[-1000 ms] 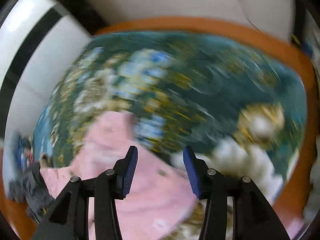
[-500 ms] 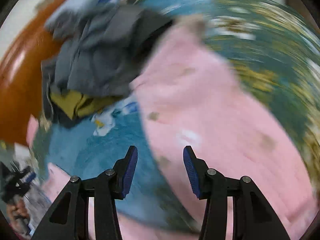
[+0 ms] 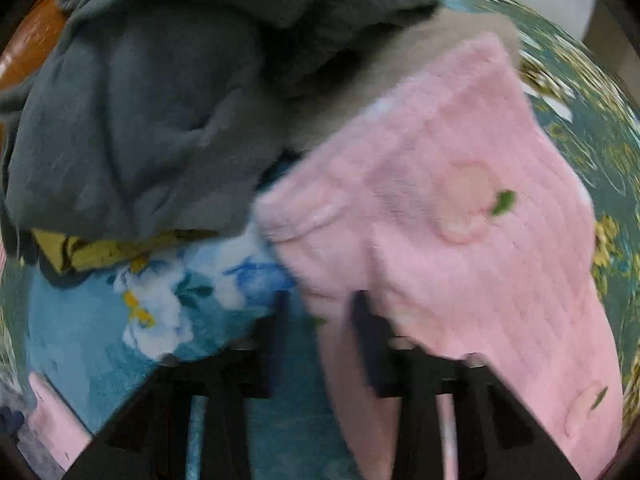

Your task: Fold clothes

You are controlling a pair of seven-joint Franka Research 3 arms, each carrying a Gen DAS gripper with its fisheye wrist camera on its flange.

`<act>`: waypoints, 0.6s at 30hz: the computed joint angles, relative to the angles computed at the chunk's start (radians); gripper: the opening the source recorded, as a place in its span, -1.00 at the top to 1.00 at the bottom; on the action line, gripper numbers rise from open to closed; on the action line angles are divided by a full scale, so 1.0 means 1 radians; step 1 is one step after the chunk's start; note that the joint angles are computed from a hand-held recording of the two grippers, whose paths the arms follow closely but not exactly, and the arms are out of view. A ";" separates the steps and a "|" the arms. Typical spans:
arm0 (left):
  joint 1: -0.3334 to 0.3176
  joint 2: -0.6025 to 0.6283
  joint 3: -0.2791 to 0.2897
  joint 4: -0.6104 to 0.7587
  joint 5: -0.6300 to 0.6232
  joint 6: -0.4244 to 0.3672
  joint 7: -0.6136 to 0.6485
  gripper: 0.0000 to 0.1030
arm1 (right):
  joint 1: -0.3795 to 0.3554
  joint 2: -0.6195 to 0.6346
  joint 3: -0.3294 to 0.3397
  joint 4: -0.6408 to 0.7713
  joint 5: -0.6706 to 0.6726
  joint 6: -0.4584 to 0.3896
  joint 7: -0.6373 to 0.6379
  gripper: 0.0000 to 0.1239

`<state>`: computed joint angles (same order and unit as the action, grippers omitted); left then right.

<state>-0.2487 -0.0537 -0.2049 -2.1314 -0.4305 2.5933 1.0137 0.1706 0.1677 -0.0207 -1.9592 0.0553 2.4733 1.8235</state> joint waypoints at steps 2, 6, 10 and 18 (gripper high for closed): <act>-0.006 0.006 -0.004 0.012 -0.017 -0.002 0.022 0.07 | -0.038 -0.017 0.009 -0.017 0.139 0.002 -0.067 0.93; -0.017 -0.008 -0.010 0.007 -0.049 0.019 0.044 0.07 | -0.076 -0.098 0.011 -0.085 0.318 0.033 -0.188 0.96; -0.037 -0.007 -0.010 0.015 -0.123 0.044 0.085 0.08 | -0.083 -0.199 0.006 -0.144 0.608 0.074 -0.393 0.96; -0.072 0.122 -0.071 0.140 -0.463 0.103 0.277 -0.02 | 0.012 -0.330 0.002 -0.223 0.857 -0.004 -0.643 0.96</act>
